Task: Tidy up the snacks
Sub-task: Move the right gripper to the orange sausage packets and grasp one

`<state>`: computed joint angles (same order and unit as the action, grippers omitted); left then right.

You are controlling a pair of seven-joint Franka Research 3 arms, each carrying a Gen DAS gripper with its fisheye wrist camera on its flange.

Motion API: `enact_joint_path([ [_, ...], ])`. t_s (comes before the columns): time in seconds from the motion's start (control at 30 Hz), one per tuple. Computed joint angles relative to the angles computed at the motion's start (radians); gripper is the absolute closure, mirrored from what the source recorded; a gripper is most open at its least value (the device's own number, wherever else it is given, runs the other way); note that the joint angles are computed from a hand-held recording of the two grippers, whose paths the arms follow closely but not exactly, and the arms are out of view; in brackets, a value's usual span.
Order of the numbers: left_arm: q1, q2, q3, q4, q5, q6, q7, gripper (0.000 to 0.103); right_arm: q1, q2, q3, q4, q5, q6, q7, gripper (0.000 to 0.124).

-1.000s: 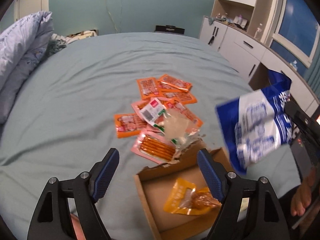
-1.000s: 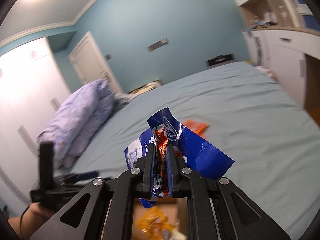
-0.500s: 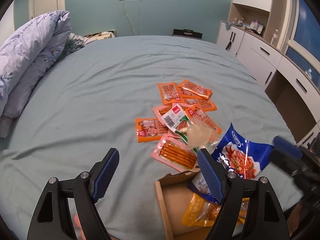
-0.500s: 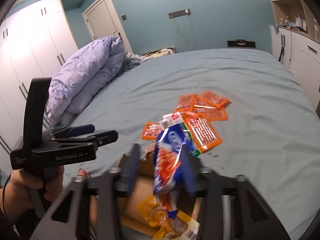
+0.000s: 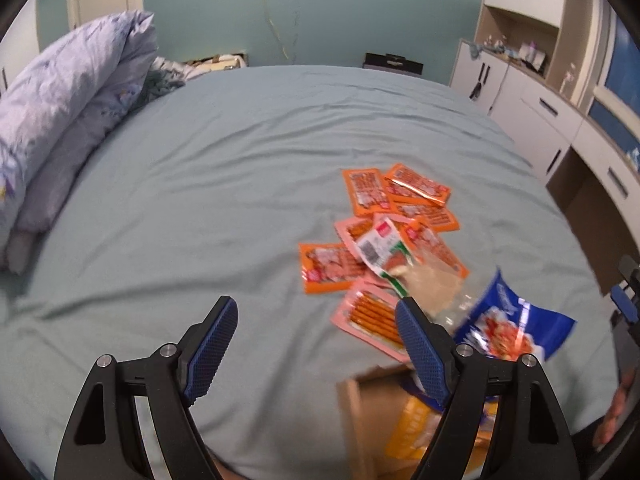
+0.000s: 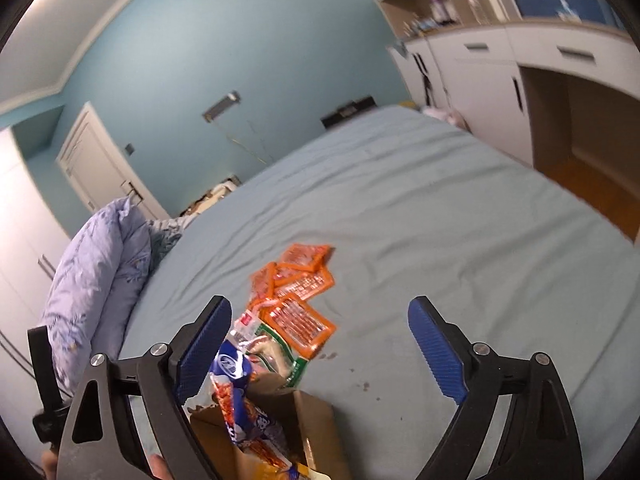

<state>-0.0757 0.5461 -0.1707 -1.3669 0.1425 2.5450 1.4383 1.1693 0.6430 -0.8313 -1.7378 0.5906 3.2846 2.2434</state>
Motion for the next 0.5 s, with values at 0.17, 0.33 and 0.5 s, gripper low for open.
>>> enact_joint_path([
  [0.17, -0.029, 0.087, 0.047, 0.139, 0.083, -0.015, 0.012, 0.017, -0.099, -0.026, 0.103, 0.075, -0.028, -0.136, -0.002, 0.034],
  [0.33, -0.023, 0.177, 0.052, 0.267, 0.083, -0.079, -0.028, 0.017, -0.177, -0.052, 0.157, 0.111, -0.131, -0.177, 0.014, 0.034],
  [0.5, -0.022, 0.245, 0.033, 0.375, 0.05, -0.127, 0.019, 0.017, -0.133, 0.045, 0.026, 0.226, -0.272, -0.318, 0.106, 0.034],
])
